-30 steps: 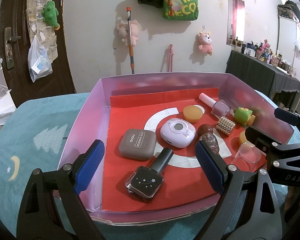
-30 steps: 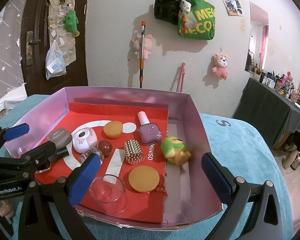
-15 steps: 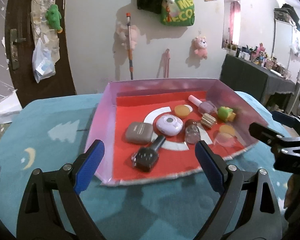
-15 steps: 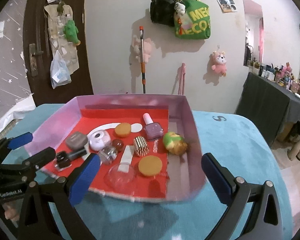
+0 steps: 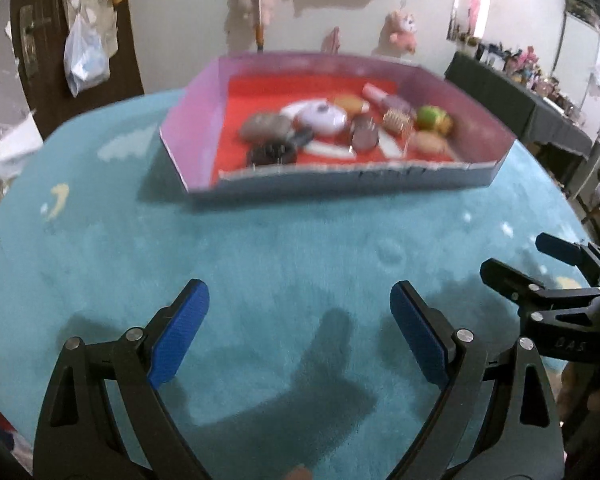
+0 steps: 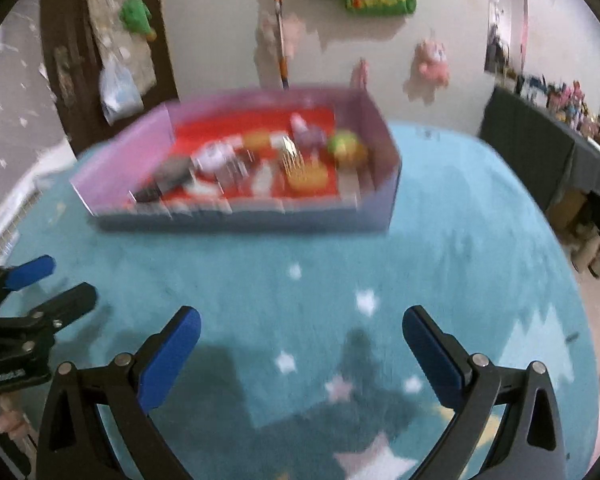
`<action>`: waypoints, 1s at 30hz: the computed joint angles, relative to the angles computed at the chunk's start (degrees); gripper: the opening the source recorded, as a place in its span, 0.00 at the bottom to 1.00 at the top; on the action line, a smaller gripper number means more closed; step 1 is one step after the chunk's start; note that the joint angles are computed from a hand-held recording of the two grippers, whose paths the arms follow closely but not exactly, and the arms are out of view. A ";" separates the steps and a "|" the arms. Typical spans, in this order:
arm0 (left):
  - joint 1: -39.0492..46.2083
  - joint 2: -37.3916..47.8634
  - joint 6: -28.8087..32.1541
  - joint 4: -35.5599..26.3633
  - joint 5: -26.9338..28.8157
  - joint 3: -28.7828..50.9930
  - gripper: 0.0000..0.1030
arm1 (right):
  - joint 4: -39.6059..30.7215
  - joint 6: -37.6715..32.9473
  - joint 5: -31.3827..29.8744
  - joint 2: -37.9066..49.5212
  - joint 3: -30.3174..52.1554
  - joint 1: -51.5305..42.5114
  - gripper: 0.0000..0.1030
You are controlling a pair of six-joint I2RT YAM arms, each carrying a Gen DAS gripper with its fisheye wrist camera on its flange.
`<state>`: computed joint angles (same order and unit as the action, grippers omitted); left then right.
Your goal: Organize rigid objects
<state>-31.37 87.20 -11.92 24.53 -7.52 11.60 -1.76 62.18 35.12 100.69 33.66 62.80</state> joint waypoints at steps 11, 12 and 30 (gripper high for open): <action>-2.06 10.32 -3.41 5.38 -4.69 1.88 0.94 | -4.22 1.86 -3.73 4.17 2.64 -1.32 1.00; -1.59 10.42 -3.45 5.31 -4.28 2.01 0.95 | -4.28 2.07 -3.72 4.25 2.74 -1.43 1.00; -0.05 11.51 -3.52 5.40 -3.55 2.76 1.00 | -6.35 4.14 -3.21 4.07 3.25 -1.43 1.00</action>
<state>-31.42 98.70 -15.44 29.93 -11.07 14.36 -8.11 66.32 31.91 104.75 36.91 61.37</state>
